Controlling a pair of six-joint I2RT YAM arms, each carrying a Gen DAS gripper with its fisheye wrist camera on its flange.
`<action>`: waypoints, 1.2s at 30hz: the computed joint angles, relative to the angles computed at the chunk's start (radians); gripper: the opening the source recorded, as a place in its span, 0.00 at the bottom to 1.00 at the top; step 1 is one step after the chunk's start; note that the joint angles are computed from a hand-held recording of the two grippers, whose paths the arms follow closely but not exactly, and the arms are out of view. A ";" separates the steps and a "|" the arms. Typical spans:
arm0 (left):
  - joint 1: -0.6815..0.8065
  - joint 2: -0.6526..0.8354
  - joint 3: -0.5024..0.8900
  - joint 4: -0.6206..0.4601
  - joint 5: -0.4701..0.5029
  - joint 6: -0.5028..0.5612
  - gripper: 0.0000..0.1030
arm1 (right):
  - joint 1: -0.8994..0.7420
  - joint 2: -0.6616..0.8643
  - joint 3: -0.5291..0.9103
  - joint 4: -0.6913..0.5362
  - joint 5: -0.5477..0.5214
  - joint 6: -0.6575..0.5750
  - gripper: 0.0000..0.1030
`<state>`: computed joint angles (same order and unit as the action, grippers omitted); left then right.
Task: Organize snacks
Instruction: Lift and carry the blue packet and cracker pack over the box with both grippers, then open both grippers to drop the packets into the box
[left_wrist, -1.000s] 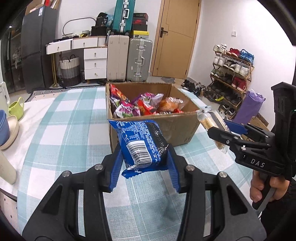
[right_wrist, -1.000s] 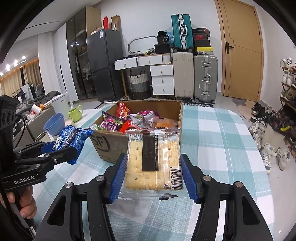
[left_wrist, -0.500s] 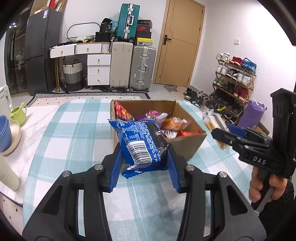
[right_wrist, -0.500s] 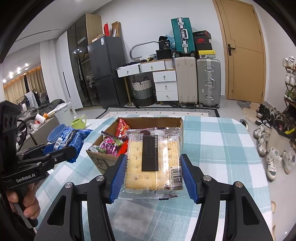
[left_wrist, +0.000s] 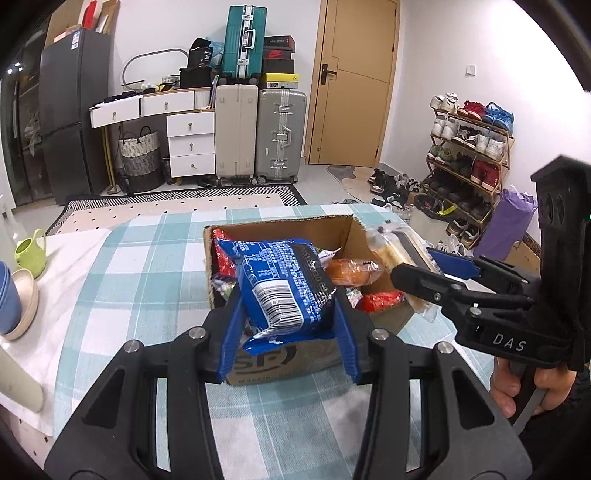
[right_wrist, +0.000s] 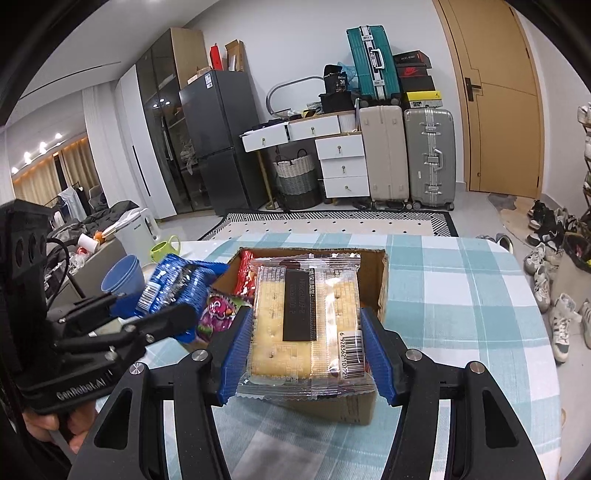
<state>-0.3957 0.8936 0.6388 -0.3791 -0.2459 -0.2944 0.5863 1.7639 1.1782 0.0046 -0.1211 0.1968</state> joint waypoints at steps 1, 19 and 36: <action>0.026 0.043 0.002 0.041 0.022 0.016 0.41 | -0.004 0.009 0.017 -0.009 -0.007 -0.001 0.57; 0.125 0.432 0.109 0.270 0.107 0.061 0.41 | -0.031 0.224 0.273 -0.115 -0.043 -0.019 0.57; 0.165 0.635 0.165 0.411 0.135 0.105 0.41 | -0.017 0.326 0.394 -0.168 -0.010 -0.059 0.57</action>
<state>-0.2309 1.5285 0.8041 0.0323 -0.1105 -0.1897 0.5690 2.0894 1.5719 -0.1639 -0.1315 0.1374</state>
